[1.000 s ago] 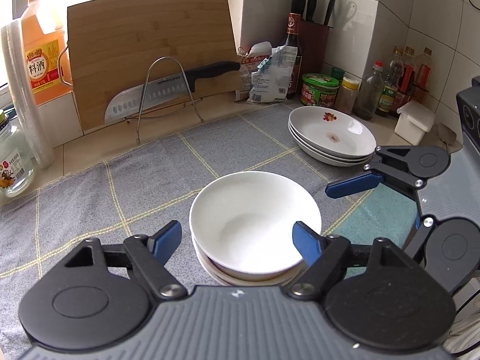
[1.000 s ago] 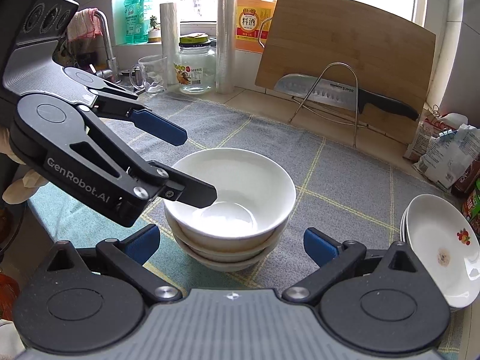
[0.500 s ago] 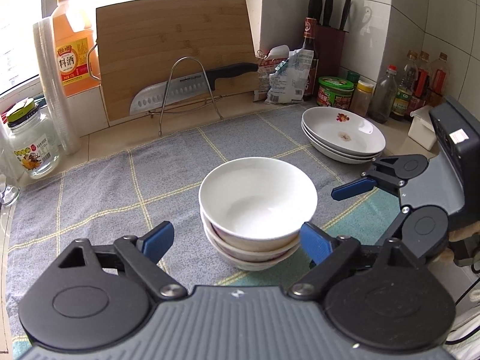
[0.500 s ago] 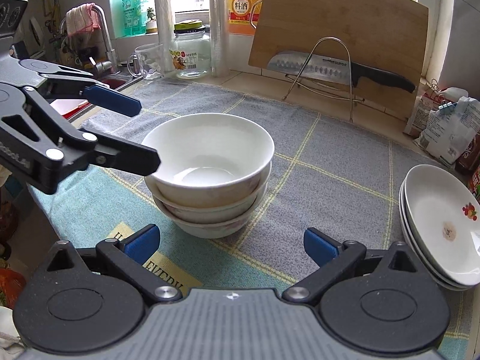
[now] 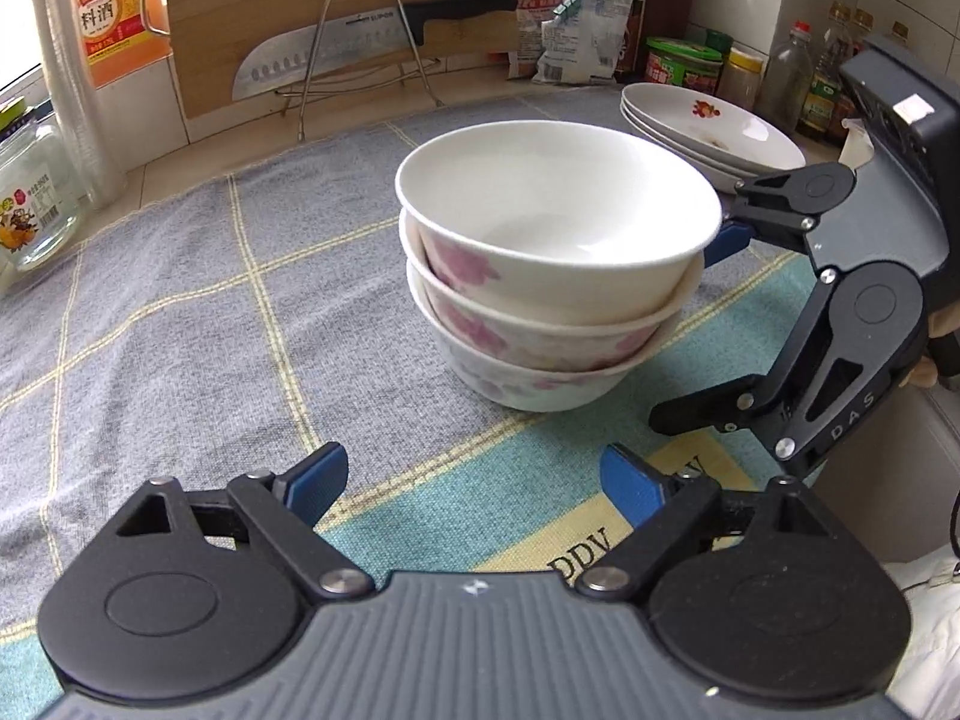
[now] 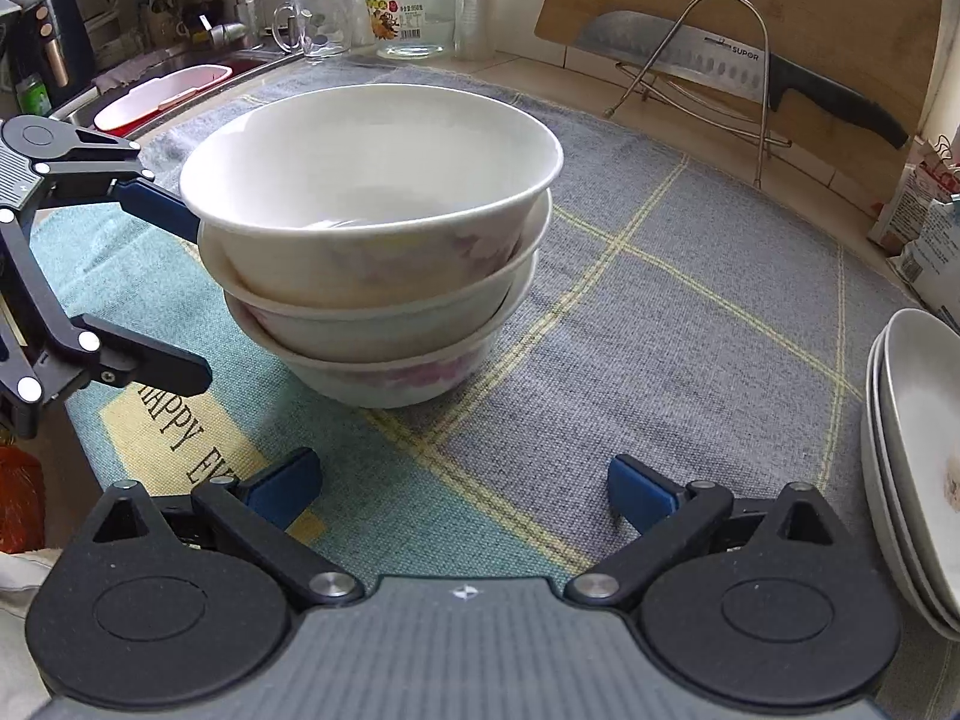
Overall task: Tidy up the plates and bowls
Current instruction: 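Grip the bowl stack from opposite sides with both tools, then lift the bowl stack with both tools and carry it over the plate stack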
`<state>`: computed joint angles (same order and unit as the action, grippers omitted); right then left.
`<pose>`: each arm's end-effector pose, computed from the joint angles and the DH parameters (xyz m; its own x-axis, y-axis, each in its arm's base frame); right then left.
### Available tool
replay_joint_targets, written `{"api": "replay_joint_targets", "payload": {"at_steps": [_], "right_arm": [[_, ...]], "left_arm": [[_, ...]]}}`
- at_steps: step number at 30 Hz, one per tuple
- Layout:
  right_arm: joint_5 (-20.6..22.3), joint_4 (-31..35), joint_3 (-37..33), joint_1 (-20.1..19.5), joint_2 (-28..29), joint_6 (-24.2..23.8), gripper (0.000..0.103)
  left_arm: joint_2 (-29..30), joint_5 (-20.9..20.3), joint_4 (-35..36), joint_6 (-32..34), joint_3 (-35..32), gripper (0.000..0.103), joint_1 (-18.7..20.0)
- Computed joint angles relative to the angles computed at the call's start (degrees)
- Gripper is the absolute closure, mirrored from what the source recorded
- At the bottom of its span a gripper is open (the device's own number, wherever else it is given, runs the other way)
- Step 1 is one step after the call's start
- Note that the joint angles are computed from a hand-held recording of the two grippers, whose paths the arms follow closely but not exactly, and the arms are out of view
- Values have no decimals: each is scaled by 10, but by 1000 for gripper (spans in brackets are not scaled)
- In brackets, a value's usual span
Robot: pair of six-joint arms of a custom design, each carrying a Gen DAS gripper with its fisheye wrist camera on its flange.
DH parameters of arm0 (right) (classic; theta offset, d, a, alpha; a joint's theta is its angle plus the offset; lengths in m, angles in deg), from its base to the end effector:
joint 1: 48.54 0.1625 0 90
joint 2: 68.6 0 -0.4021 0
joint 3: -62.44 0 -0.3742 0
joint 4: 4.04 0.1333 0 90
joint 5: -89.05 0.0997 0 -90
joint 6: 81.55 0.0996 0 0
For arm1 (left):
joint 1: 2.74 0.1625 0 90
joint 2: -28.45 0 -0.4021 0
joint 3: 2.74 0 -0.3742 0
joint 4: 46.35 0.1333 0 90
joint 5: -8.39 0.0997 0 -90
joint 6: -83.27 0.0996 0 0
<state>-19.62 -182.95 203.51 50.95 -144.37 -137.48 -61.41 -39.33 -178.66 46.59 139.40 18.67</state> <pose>0.1634 -0.3624 0.1658 -0.4102 -0.7653 0.4961 -0.8762 0.4816 0.0186 -0.2205 -0.3016 0.1788 -0.6774 0.3718 -0.6348 0.6388 0.7252 -0.2569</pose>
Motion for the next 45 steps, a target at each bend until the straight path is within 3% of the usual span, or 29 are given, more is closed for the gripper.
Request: {"api": "replay_joint_targets", "payload": {"at_steps": [2,5,13,19,25,32,34,41,45], "right_arm": [[1,3,0,-1,-2,-2,0],[23,-4,8,-16,-10,-25,0],[66,-33,26,-45,-20,-57,0],[73,-38,28,-47,-19,-64,0],[43,7,2,-23,-11,-49,0],[23,45,-26,9,5,-76,0],[19,49,-33,19,13,-78,0],[2,75,-58,45,27,-78,1],[-6,104,-69,53,24,-82,10]], "left_arm": [[11,-16,-21,27,-2,12,18],[19,-23,-40,73,-2,0,27],[17,-19,-123,152,25,0,34],[27,-36,-163,212,23,0,53],[26,-77,-193,306,9,4,85],[22,-139,-214,446,-20,6,133],[22,-162,-206,480,-32,13,149],[29,-222,-198,560,-54,16,184],[28,-247,-193,588,-60,16,193]]}}
